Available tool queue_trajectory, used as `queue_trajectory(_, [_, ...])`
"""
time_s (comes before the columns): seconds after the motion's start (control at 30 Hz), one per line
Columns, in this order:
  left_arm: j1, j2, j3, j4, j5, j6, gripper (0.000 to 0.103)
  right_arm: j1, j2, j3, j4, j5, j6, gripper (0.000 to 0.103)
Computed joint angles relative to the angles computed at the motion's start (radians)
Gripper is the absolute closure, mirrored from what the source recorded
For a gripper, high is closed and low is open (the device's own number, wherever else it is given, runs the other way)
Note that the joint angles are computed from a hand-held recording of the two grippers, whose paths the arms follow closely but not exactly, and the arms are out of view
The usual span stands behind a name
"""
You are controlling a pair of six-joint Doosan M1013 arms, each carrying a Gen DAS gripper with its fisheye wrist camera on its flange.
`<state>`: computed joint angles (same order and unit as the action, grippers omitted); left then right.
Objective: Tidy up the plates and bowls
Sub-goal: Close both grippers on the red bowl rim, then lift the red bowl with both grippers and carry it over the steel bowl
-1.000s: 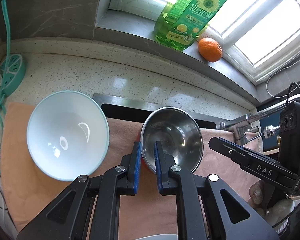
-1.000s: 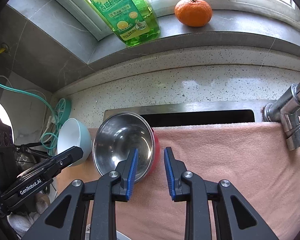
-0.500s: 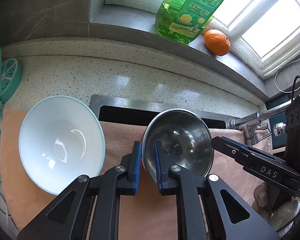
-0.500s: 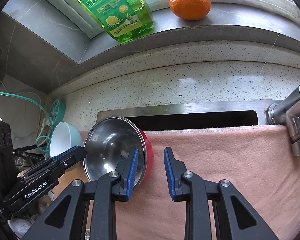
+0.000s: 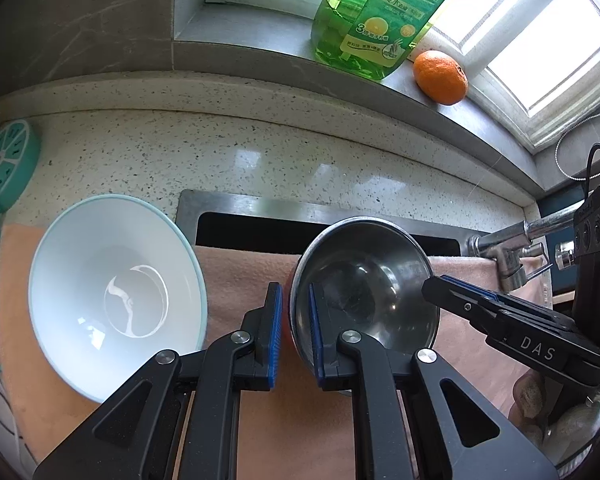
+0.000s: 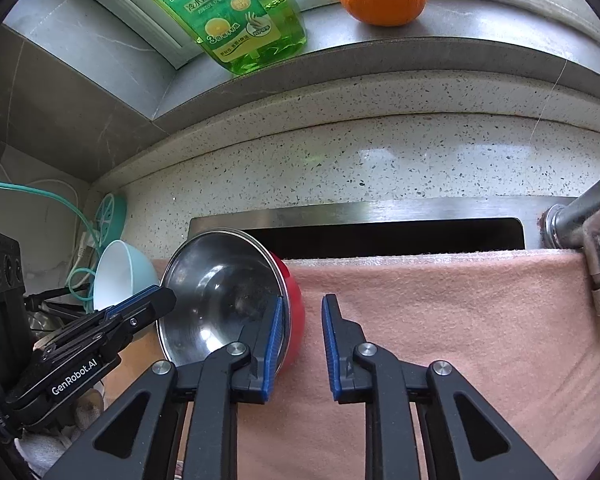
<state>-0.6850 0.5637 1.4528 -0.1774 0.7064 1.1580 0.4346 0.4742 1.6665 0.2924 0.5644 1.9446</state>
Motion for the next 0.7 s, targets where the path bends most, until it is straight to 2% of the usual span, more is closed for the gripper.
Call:
queue_trajectory(0.23, [-0.002,0.002,0.001,0.002,-0.008,-0.005,0.096,0.002,0.004,-0.006,0.019,0.004,-0.015,0.098])
queue_trajectory(0.7, [-0.002,-0.023,0.023,-0.014,-0.029,-0.003,0.096,0.004,-0.017,0.006,0.016,-0.008,-0.001,0.098])
